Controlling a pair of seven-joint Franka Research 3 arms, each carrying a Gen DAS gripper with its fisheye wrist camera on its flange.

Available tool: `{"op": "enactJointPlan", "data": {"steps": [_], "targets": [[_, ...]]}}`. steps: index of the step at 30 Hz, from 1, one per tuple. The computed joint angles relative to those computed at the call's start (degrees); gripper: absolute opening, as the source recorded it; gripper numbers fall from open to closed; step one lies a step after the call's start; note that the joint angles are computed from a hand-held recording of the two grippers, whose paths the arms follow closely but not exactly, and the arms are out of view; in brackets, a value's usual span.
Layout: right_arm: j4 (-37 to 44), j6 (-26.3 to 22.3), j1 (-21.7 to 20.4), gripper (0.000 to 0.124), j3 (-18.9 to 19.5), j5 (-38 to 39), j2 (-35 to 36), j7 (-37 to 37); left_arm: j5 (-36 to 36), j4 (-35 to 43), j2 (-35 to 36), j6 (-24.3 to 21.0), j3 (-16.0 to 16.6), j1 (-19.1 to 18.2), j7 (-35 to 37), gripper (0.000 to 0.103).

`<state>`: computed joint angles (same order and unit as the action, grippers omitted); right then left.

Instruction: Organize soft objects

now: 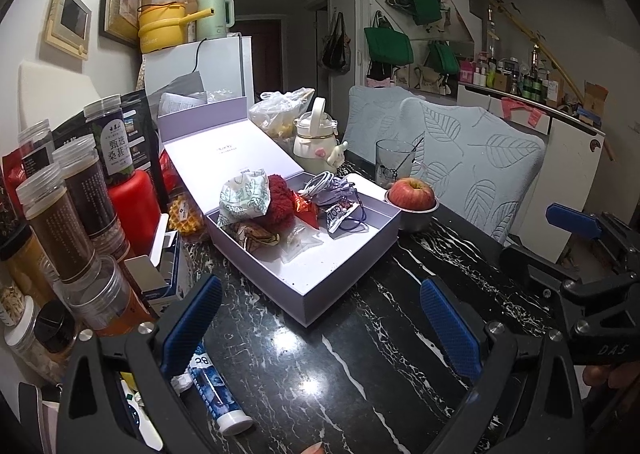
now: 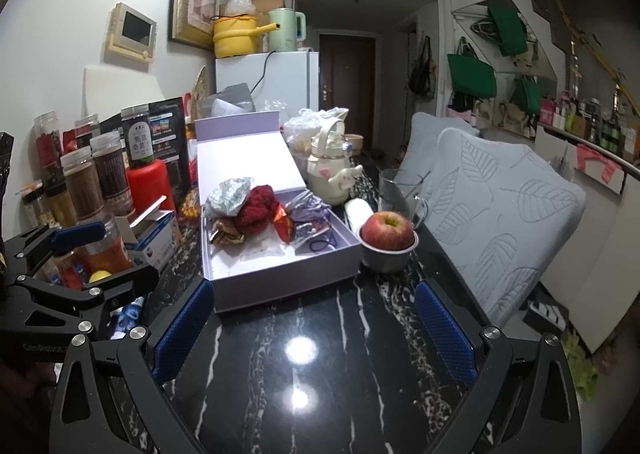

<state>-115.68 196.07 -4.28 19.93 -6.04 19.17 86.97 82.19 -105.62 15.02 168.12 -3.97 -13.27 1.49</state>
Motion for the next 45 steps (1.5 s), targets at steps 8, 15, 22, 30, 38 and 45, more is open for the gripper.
{"op": "enactJointPlan", "data": {"steps": [8, 15, 22, 30, 38, 45], "targets": [[-0.2, -0.1, 0.4, 0.102, -0.6, 0.5, -0.1, 0.0, -0.5, 0.0, 0.2, 0.2, -0.1, -0.1, 1.0, 0.101], [-0.1, -0.2, 0.4, 0.102, -0.6, 0.7, -0.1, -0.1, -1.4, -0.1, 0.1, 0.2, 0.0, -0.2, 1.7, 0.101], [0.1, -0.5, 2.2, 0.102, -2.4, 2.1, -0.1, -1.3, -1.9, -0.2, 0.1, 0.0, 0.0, -0.3, 2.5, 0.101], [0.1, -0.6, 2.2, 0.102, -2.3, 3.3, 0.0, -2.3, -4.0, -0.2, 0.3, 0.6, 0.4, -0.2, 3.9, 0.101], [0.3, -0.8, 2.7, 0.102, -2.5, 4.3, 0.3, -3.3, -4.3, -0.2, 0.4, 0.8, 0.8, -0.5, 4.2, 0.101], [0.5, -1.0, 3.1, 0.102, -2.7, 5.2, 0.3, -3.9, -5.3, -0.1, 0.6, 0.4, 0.6, -0.4, 5.6, 0.101]]}}
